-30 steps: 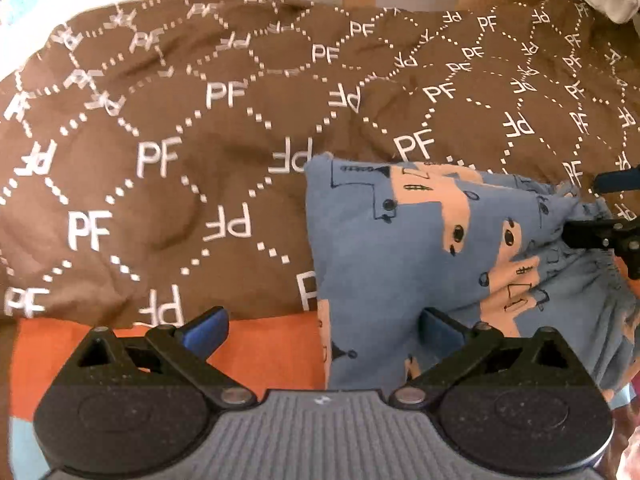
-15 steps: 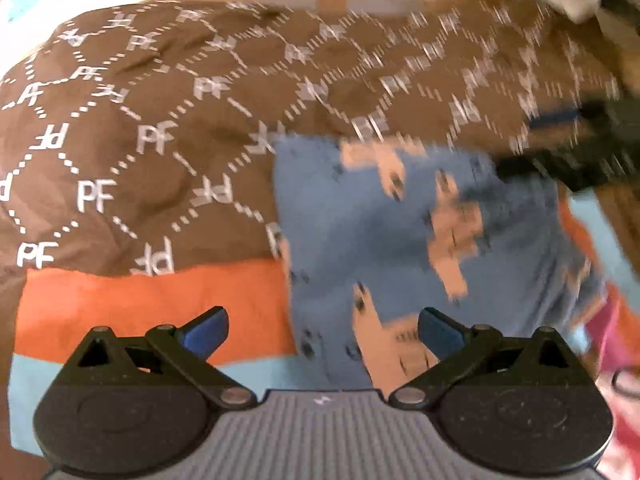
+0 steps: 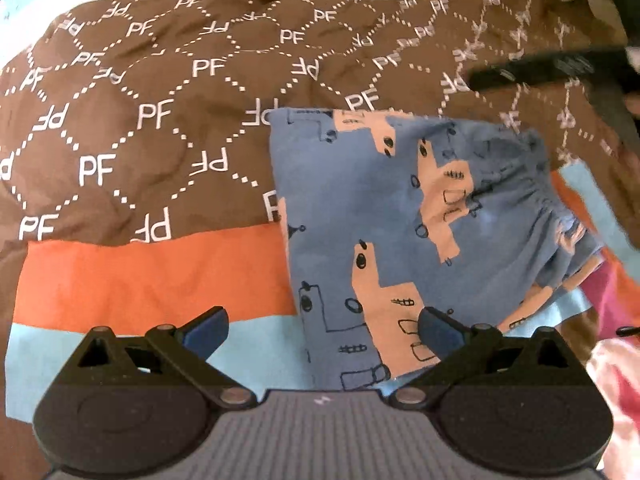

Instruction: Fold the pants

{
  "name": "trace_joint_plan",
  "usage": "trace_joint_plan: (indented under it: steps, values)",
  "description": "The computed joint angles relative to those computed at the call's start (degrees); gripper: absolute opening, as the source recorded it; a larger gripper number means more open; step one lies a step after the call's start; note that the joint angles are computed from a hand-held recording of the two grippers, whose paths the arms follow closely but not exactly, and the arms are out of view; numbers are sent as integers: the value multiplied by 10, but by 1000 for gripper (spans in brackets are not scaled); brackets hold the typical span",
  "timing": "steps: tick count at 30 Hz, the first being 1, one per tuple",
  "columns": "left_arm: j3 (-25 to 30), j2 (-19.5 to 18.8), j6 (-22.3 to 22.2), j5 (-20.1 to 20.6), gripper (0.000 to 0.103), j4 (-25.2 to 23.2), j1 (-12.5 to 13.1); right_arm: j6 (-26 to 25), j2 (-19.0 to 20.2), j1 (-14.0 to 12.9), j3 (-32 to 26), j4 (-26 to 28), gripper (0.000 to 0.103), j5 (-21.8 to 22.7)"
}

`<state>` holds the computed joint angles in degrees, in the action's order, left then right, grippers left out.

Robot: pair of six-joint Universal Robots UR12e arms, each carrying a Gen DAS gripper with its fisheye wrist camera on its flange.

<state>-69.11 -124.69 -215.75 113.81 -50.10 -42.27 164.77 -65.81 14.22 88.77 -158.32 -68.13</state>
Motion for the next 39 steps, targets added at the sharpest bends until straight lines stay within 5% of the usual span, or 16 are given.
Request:
trace_joint_plan:
  steps: [6,11,23,31,33,39]
  values:
    - [-50,26,5,-61,103,94,13,-21,-29,-31,28,111,102,123]
    - [-37,15,-16,-82,103,79,19,36,-21,-44,25,169,102,168]
    - [-5,-4,-3,-66,103,46,15,123,7,-41,10,135,102,192]
    - [-11,3,5,-100,103,49,19,139,1,-45,25,112,74,192]
    - [-24,10,3,-118,101,68,21,143,1,-47,26,116,56,194]
    - [-42,19,-6,-153,88,93,24,161,0,-47,32,105,52,193]
